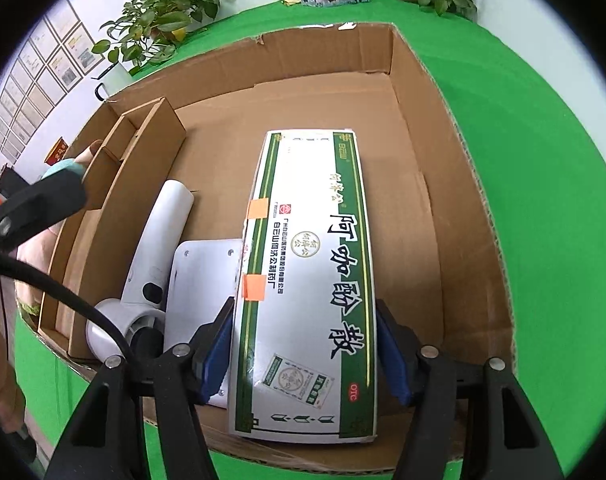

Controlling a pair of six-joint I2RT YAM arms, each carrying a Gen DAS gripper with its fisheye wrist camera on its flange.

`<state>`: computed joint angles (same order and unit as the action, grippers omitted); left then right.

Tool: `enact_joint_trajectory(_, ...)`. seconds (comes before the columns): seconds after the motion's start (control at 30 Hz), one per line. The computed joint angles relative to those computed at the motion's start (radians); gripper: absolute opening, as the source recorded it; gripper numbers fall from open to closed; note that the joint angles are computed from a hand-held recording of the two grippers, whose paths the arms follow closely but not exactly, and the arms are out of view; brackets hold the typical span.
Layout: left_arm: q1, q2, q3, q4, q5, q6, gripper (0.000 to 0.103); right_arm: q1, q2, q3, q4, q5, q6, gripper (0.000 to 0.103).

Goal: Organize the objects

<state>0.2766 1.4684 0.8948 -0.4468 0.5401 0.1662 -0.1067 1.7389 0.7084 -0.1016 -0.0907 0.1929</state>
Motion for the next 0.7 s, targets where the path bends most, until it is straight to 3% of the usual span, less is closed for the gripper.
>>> enact_joint_trajectory(0.3, 0.119, -0.099, -0.075, -0.044, 0.009, 0.076, 0.059, 0.015, -0.073, -0.032, -0.004, -0.004, -0.003, 0.072)
enact_joint_trajectory(0.43, 0.161, -0.200, -0.173, 0.023, -0.015, 0.078, 0.059, 0.028, -0.183, -0.153, 0.123, -0.020, 0.015, 0.072)
enact_joint_trajectory(0.57, 0.210, -0.338, -0.310, 0.116, -0.044, 0.082, 0.063, 0.069, -0.243, -0.307, 0.324, 0.072, 0.039, 0.072)
enact_joint_trajectory(0.63, 0.233, -0.403, -0.382, 0.168, -0.060, 0.087, 0.063, 0.101, -0.219, -0.319, 0.372, 0.139, 0.032, 0.070)
enact_joint_trajectory(0.7, 0.249, -0.455, -0.449, 0.219, -0.085, 0.094, 0.064, 0.123, -0.201, -0.306, 0.358, 0.180, 0.030, 0.061)
